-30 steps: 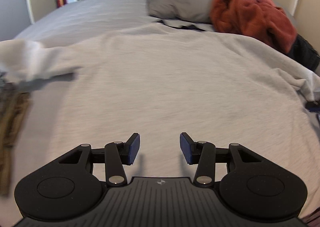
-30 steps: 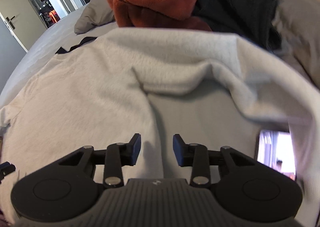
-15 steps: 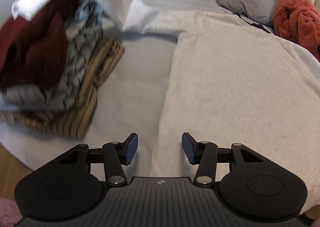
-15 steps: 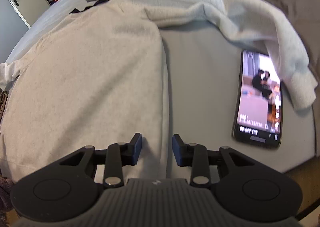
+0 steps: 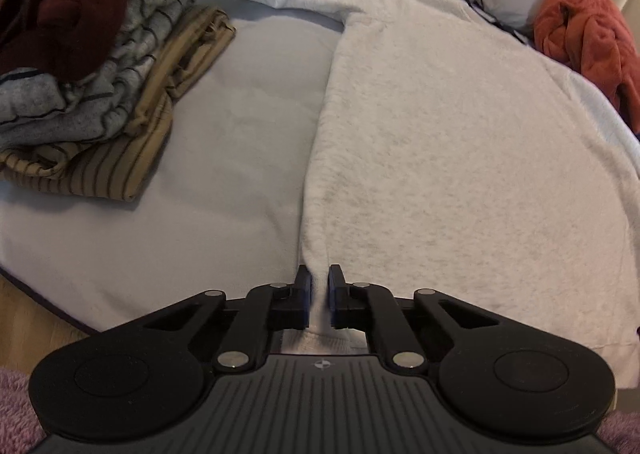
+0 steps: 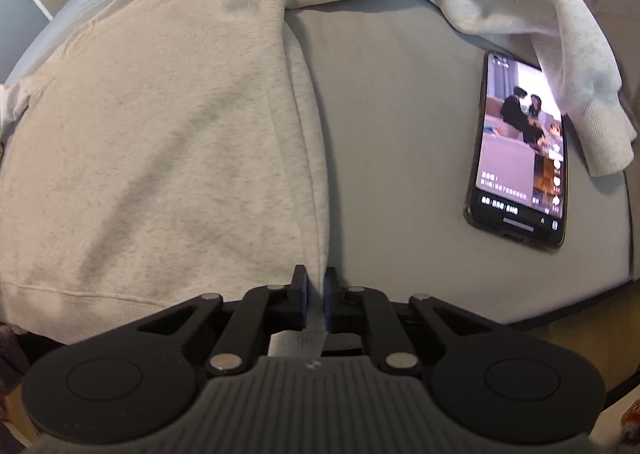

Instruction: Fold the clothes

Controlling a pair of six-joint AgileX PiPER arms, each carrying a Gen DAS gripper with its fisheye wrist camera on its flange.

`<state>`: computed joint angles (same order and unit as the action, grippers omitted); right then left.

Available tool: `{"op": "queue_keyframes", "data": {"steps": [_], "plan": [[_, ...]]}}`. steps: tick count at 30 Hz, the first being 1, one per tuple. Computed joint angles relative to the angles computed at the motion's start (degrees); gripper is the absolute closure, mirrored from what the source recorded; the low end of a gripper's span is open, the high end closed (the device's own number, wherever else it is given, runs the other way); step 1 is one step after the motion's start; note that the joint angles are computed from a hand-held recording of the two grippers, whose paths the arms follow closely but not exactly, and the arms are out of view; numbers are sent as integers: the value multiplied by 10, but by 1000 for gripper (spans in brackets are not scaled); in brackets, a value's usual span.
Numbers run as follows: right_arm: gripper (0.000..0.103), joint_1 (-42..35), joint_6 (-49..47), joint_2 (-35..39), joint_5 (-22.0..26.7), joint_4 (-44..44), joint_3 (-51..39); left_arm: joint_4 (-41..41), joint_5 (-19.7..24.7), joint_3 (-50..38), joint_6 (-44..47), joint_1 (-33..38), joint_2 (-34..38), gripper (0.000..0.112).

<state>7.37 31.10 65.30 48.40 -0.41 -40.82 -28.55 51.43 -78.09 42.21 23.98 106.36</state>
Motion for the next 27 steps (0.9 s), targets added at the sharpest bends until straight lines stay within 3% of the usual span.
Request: {"op": "queue_keyframes", "data": {"steps": [1,2,3,4,5,6,8,9,10,11,14,16,18,20,26,27], "plan": [[84,-5,-5,-5,3,10,1,-5,6,-1,3,5,-1,106],[61,-10,-12,-11,7,22,3,-9,9,-2,3,8,-3,104],[47,-13,-18,-15,12,32,4,-6,10,-2,-1,10,-5,100],[47,-10,-18,-19,19,36,5,4,10,-1,-7,9,-6,85],[47,-5,-16,-23,25,37,7,13,10,0,-9,8,-8,63],[47,-1,-17,-25,29,40,10,18,12,5,-7,9,-11,58],[50,-1,-26,-23,32,53,16,21,30,5,1,11,-7,59],[57,-7,-39,-21,31,66,19,22,42,4,3,11,-2,60],[64,-13,-51,-19,28,80,22,23,46,6,4,11,0,66],[78,-15,-57,-19,27,88,23,22,40,11,4,10,-1,72],[95,-7,-62,-21,36,87,14,3,53,3,3,24,-1,101],[97,-4,-70,-27,56,89,2,-2,55,7,8,32,-14,106],[97,-7,-79,-32,77,95,-5,9,39,24,19,32,-39,106],[97,-8,-86,-30,88,101,-6,15,51,23,25,39,-49,107],[96,-21,-106,19,75,106,-2,57,28,23,-1,20,-27,106],[92,-21,-107,23,76,106,-4,57,26,24,-3,19,-23,104]]}}
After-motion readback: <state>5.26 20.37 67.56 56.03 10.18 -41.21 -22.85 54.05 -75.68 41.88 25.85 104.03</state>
